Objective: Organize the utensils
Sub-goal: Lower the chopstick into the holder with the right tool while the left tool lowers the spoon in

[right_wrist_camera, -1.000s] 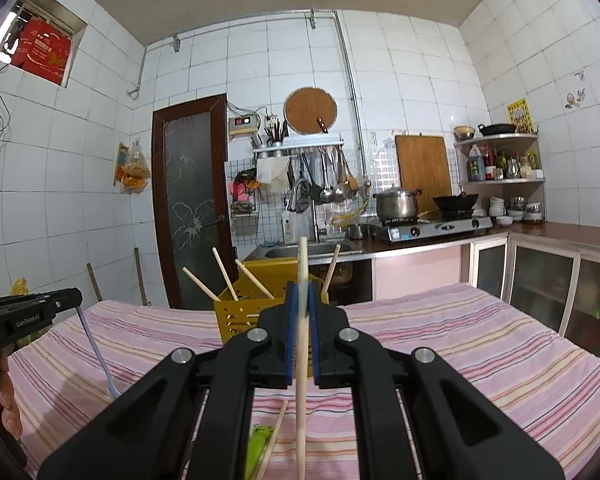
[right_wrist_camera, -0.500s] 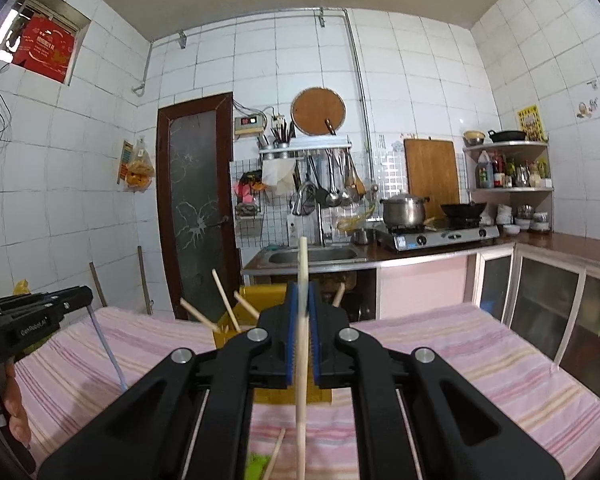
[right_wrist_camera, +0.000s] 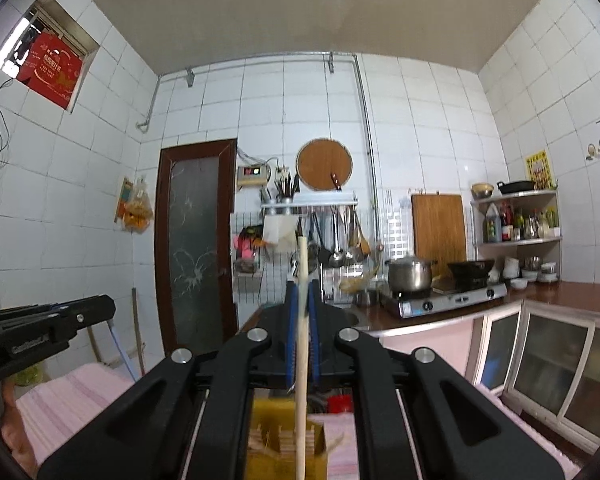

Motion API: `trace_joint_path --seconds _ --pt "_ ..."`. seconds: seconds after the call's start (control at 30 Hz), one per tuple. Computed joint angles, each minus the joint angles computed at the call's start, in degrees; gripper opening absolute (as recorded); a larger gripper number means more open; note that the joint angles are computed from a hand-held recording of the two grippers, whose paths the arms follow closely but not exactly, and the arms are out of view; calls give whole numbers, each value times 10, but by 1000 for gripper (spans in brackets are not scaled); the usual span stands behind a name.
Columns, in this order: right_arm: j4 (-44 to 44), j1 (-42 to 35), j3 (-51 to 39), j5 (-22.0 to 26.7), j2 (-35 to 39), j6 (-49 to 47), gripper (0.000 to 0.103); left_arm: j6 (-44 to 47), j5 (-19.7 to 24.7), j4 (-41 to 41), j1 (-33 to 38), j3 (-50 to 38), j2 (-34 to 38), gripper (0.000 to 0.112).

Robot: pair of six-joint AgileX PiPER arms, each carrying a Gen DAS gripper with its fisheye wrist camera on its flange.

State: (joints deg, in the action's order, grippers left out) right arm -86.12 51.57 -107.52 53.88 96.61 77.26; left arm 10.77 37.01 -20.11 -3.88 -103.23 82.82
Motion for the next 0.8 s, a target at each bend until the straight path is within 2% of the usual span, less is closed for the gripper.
trace_joint_path --seconds 0.13,0.23,0.37,0.47,0.57,0.73,0.77,0.8 --pt "22 -51 -86 -36 61 -23 6 -50 -7 56 -34 -60 58 6" --pt "33 -86 -119 -64 98 -15 6 -77 -34 98 -53 -67 95 6" --pt "53 -119 -137 -92 136 -8 6 -100 -48 132 -62 -83 152 6" --pt "51 -134 -110 -106 147 14 6 -105 -61 139 -58 -82 188 6" --pt "68 -142 -82 -109 150 13 6 -89 -56 117 -49 -75 201 6" --pt "137 -144 -69 -89 136 -46 7 -50 -10 76 -29 -80 192 7" --pt "159 -142 -71 -77 130 -67 14 -44 1 70 -24 -78 182 15" --pt "176 -137 -74 -61 124 -86 41 -38 7 66 -21 -72 172 24"
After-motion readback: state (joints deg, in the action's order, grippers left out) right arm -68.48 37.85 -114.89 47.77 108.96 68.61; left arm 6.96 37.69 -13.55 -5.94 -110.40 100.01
